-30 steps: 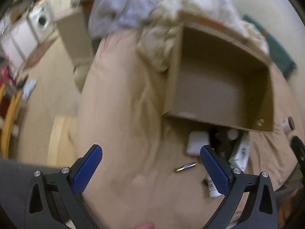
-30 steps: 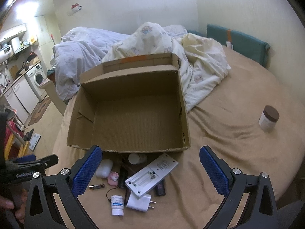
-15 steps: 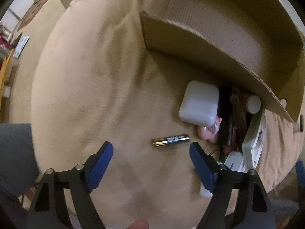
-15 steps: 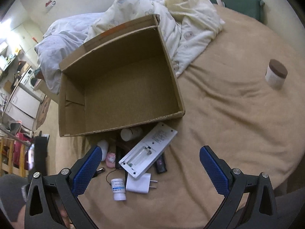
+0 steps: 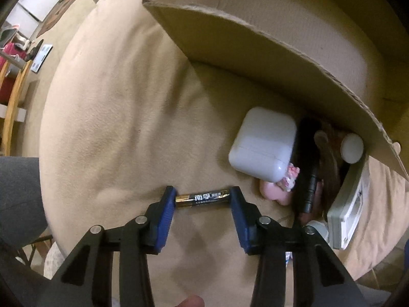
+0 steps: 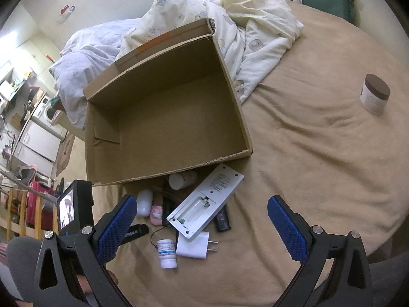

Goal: Organize rigid objects
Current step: 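Lower the left gripper onto the AA battery and close on it, then grasp the white medicine bottle with the right gripper while left holds battery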

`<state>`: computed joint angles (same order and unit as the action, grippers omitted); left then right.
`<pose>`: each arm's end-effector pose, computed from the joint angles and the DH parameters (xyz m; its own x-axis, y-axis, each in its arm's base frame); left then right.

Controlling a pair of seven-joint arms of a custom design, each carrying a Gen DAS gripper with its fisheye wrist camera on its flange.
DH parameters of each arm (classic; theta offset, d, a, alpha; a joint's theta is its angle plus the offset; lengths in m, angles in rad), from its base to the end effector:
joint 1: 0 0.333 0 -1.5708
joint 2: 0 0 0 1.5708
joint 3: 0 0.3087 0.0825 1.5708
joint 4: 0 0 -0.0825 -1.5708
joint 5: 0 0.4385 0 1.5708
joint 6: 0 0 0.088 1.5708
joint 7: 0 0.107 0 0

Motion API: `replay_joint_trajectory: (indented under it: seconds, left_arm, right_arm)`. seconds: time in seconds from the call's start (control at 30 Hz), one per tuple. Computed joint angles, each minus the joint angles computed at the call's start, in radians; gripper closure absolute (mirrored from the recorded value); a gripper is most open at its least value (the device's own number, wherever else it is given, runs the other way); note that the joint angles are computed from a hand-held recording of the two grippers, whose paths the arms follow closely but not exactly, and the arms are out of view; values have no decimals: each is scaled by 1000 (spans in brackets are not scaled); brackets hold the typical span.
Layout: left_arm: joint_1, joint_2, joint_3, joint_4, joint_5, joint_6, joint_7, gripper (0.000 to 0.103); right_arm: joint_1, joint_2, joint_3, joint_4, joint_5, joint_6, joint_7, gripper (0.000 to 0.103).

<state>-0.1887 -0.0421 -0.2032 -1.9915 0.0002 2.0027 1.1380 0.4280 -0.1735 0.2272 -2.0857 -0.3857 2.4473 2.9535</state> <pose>0.5551 -0.2304 0.4568 0.0404 -0.9991 0.0141 -0.9978 -0.0411 -0.0512 0.4724 0.3699 0.5324 -0.3534 -0.8631 -0.3608 -0.7337 0.4950 -0.4654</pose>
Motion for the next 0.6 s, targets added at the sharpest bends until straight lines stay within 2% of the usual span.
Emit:
replay_joint_trajectory:
  seconds: [0.2,0.33,0.37,0.4,0.43,0.47,0.5,0.53,0.6]
  left_arm:
    - [15,0,16,16,-13,-6,97,63]
    - [27,-15,22,41,12,-11,190,63]
    - [31,-16,25,51,11,-20,209,63]
    - [36,-17,28,59,9,-25,229,63]
    - [41,-15,32,71,8,-32,255,63]
    - [47,-13,36,86,7,-42,277,63]
    - [50,-13,37,94,10,-43,296,63]
    - [55,-14,39,104,14,-37,325,63]
    - [63,-4,42,120,24,-24,357,63]
  right_arm:
    - [6,-2,-9,-11,35,22,-28,0]
    - [44,19,-51,-41,273,132,-207,0]
    - [62,32,-66,-46,377,169,-287,5]
    - [78,43,-77,-52,481,199,-364,19]
    - [98,57,-90,-54,611,222,-457,28]
    - [115,71,-101,-52,750,232,-554,32]
    - [122,85,-102,-45,846,231,-624,41]
    - [124,102,-101,-30,921,214,-685,51]
    - [111,132,-85,4,939,171,-723,55]
